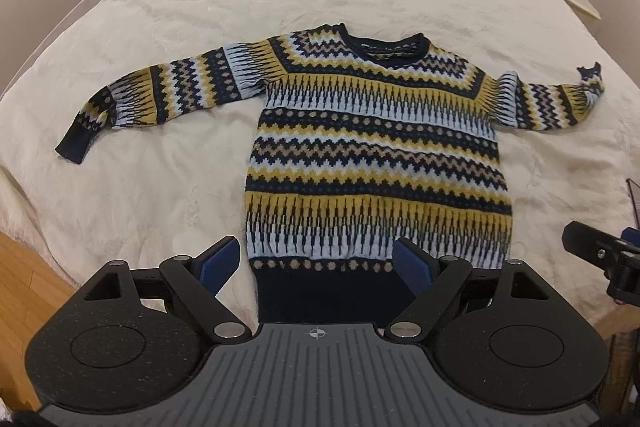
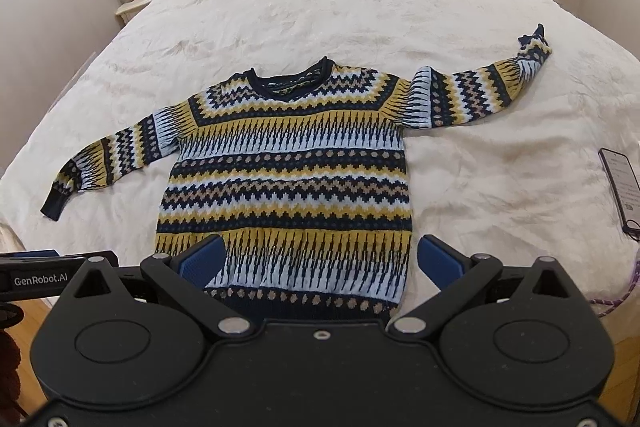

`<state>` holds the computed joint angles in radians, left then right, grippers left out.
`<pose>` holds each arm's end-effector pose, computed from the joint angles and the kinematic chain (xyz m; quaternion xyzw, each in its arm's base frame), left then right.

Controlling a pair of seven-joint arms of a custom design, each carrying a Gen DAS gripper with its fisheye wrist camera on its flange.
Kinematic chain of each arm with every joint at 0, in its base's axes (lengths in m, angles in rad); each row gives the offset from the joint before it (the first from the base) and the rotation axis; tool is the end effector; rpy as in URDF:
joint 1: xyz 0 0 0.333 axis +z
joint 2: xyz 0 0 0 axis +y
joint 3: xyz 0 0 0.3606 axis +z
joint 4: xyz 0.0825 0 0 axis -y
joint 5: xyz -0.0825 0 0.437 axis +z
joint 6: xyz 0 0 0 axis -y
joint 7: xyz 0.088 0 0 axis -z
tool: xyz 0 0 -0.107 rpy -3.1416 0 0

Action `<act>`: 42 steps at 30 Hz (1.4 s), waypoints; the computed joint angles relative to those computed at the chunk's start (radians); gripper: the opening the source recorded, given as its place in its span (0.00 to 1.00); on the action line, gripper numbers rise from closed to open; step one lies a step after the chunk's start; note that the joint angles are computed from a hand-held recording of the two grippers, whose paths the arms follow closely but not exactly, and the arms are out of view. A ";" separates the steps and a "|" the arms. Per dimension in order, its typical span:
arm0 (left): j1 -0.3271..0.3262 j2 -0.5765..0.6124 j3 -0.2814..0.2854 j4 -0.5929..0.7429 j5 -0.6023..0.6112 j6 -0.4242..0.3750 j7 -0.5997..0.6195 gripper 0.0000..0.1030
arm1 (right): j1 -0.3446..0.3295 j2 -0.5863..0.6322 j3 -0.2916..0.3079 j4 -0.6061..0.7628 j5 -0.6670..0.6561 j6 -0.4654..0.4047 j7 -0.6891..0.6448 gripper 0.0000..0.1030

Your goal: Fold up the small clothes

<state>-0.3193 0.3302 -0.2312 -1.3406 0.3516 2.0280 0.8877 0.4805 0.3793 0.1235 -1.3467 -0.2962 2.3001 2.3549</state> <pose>0.6701 -0.3520 0.6238 -0.7099 0.6678 -0.1548 0.1616 0.6615 0.4251 0.6117 -0.6497 0.6968 -0.1383 0.2707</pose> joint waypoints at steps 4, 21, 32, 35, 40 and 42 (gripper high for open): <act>-0.003 -0.003 -0.002 0.002 0.001 -0.002 0.002 0.81 | 0.001 -0.014 0.000 -0.013 -0.005 -0.001 -0.005 0.99; -0.012 0.000 -0.003 0.018 0.007 -0.006 0.009 0.81 | -0.011 -0.018 0.007 -0.004 0.024 -0.023 -0.057 0.99; -0.018 0.004 0.000 0.028 0.018 -0.014 0.004 0.81 | -0.018 -0.016 0.010 -0.005 0.048 -0.008 -0.063 0.99; -0.015 0.008 0.000 0.034 0.012 -0.021 0.008 0.81 | -0.018 -0.010 0.011 0.003 0.052 -0.012 -0.068 0.99; -0.015 0.023 0.001 0.053 0.011 -0.035 0.018 0.81 | -0.020 0.002 0.014 0.015 0.066 -0.017 -0.077 0.99; -0.016 0.032 0.001 0.063 0.008 -0.043 0.025 0.81 | -0.019 0.010 0.015 0.024 0.072 -0.022 -0.082 0.99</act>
